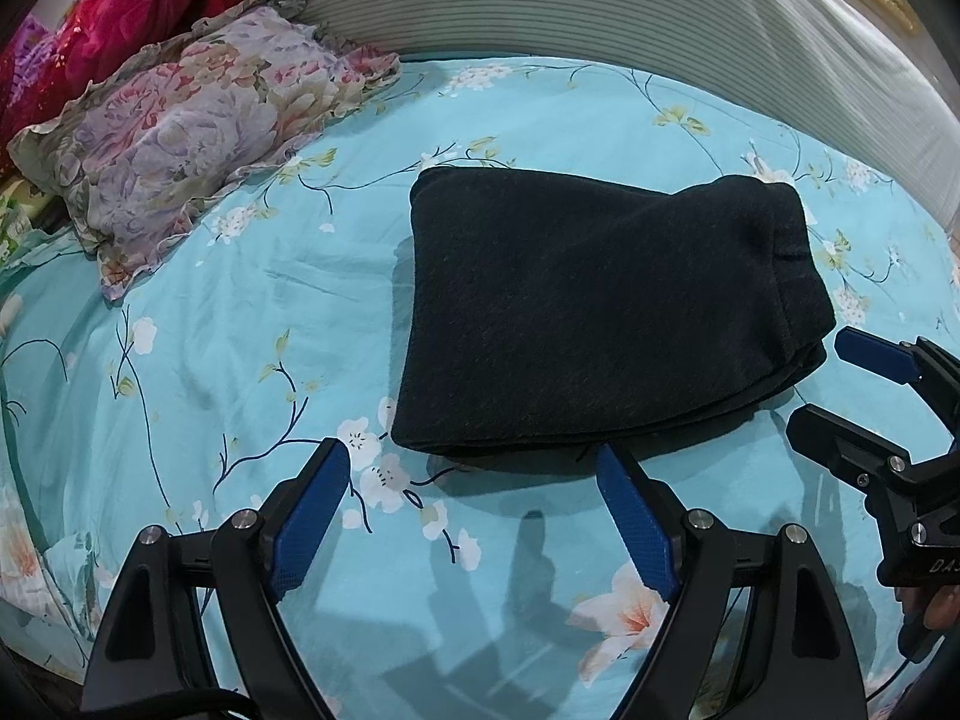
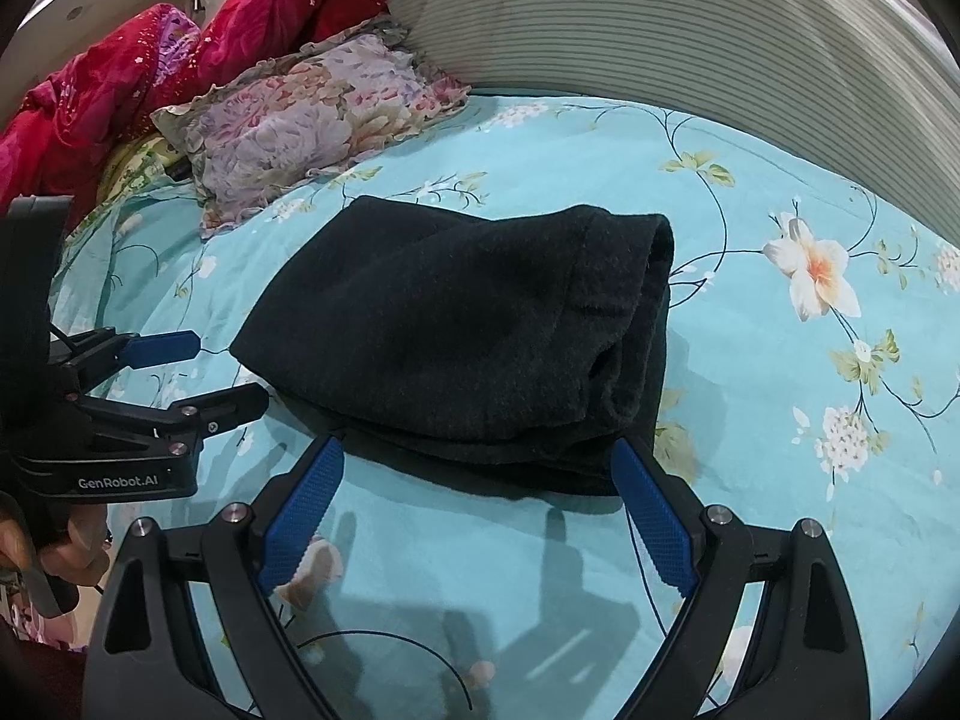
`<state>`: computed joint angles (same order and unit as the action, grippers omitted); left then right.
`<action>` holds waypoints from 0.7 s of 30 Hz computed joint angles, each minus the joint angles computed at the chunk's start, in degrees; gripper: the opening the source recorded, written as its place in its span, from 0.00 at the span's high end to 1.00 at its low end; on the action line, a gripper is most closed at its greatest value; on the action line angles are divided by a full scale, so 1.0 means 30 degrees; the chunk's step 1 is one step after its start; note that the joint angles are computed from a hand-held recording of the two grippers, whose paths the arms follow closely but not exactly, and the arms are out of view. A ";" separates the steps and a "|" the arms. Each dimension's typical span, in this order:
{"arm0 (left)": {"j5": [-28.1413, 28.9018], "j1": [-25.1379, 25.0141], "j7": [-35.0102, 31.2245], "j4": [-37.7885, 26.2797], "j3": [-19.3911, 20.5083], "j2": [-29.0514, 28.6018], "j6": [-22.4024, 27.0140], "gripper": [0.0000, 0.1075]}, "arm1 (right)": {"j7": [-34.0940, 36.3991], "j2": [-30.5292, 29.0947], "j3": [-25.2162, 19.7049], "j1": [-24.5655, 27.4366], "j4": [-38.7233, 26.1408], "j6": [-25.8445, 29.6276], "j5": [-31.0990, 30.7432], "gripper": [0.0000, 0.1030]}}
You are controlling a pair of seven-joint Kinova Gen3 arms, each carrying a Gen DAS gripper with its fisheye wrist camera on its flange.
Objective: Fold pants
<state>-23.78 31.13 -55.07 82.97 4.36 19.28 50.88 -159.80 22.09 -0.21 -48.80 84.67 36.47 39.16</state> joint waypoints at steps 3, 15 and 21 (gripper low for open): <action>-0.0080 0.0052 0.0037 -0.0014 -0.0015 0.0015 0.0015 0.21 | -0.0108 -0.0025 0.0029 -0.0056 0.0005 0.0016 0.0086 0.12; -0.0093 0.0081 0.0014 -0.0185 -0.0009 0.0083 0.0153 0.21 | -0.0198 -0.0142 -0.0015 0.0012 0.0023 -0.0038 0.0196 0.12; -0.0228 0.0161 0.0114 -0.0234 -0.0057 0.0059 0.0159 0.21 | -0.0249 -0.0184 -0.0021 -0.0039 0.0028 -0.0087 0.0287 0.12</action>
<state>-24.46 31.61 -54.73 82.27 4.19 19.45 51.35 -160.55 21.54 -0.27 -48.91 84.75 36.21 40.02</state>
